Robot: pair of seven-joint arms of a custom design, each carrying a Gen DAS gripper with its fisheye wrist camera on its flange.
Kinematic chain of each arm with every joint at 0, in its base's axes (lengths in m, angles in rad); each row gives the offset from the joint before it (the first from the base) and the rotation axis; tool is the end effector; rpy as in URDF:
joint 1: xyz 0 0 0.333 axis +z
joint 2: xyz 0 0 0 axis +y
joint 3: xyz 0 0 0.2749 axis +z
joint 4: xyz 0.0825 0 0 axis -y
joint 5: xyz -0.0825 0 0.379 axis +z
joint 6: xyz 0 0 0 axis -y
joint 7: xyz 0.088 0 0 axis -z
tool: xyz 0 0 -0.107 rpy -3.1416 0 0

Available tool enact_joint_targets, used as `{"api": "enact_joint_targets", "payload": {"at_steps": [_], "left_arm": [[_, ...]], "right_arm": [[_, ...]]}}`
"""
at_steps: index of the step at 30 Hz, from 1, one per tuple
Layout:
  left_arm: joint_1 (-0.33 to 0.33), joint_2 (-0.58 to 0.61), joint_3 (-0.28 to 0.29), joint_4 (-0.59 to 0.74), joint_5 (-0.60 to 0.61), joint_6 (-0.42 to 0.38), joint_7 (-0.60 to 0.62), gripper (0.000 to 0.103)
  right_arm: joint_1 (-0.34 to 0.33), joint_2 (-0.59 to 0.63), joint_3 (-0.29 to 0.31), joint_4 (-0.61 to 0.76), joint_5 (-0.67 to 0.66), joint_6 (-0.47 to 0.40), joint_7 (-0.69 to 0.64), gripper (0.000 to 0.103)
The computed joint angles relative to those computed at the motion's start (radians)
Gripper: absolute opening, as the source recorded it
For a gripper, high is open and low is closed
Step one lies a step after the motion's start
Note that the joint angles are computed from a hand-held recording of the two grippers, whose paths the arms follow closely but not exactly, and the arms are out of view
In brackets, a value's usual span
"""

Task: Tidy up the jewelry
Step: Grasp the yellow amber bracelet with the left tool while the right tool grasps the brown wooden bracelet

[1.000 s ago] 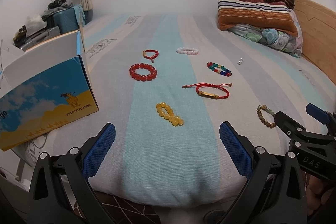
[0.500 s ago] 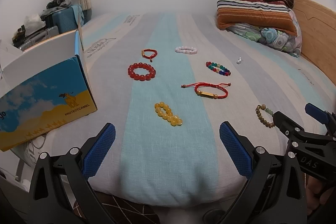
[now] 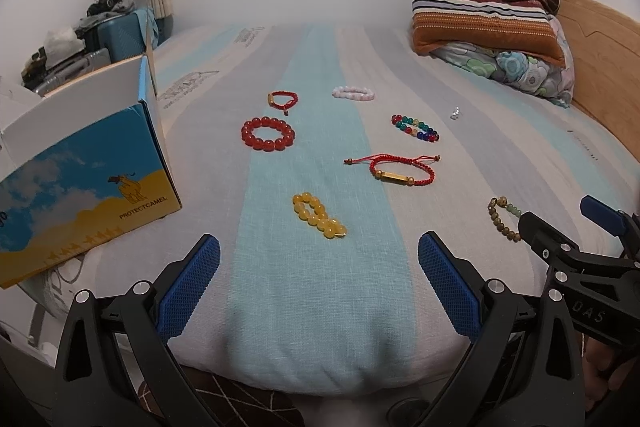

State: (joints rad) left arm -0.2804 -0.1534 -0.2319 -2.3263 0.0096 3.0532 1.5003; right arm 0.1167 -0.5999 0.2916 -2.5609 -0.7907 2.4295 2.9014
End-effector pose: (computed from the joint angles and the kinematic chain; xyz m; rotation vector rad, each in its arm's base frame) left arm 0.4667 -0.2671 0.4680 -1.3169 2.1335 -1.0091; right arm 0.3904 0.1690 0.4738 -1.3657 2.1162 -1.0314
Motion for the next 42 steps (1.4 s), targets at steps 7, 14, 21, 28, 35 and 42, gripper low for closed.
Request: {"api": "enact_joint_targets", "payload": {"at_steps": [7, 14, 21, 28, 35, 42], "left_arm": [[0.031, 0.079, -0.02, 0.08, 0.082, -0.029, -0.069, 0.097], [0.034, 0.202, -0.009, 0.205, 0.218, -0.09, -0.185, 0.097], [0.0, 0.295, 0.021, 0.29, 0.23, -0.119, -0.181, 0.097], [-0.022, 0.351, 0.042, 0.327, 0.258, -0.13, -0.198, 0.097], [-0.034, 0.375, 0.057, 0.337, 0.309, -0.111, -0.233, 0.097], [-0.025, 0.358, 0.054, 0.318, 0.273, -0.104, -0.203, 0.067]], "right_arm": [[-0.011, 0.05, -0.018, 0.034, -0.009, -0.006, -0.007, 0.096], [-0.022, 0.129, -0.058, 0.068, -0.022, 0.008, -0.034, 0.096], [-0.029, 0.211, -0.097, 0.095, -0.026, 0.031, -0.045, 0.096], [-0.036, 0.253, -0.165, 0.069, 0.055, 0.153, -0.09, 0.096], [-0.067, 0.256, -0.154, 0.045, 0.078, 0.212, -0.104, 0.093], [-0.082, 0.238, -0.143, 0.029, 0.092, 0.219, -0.111, 0.065]]}}
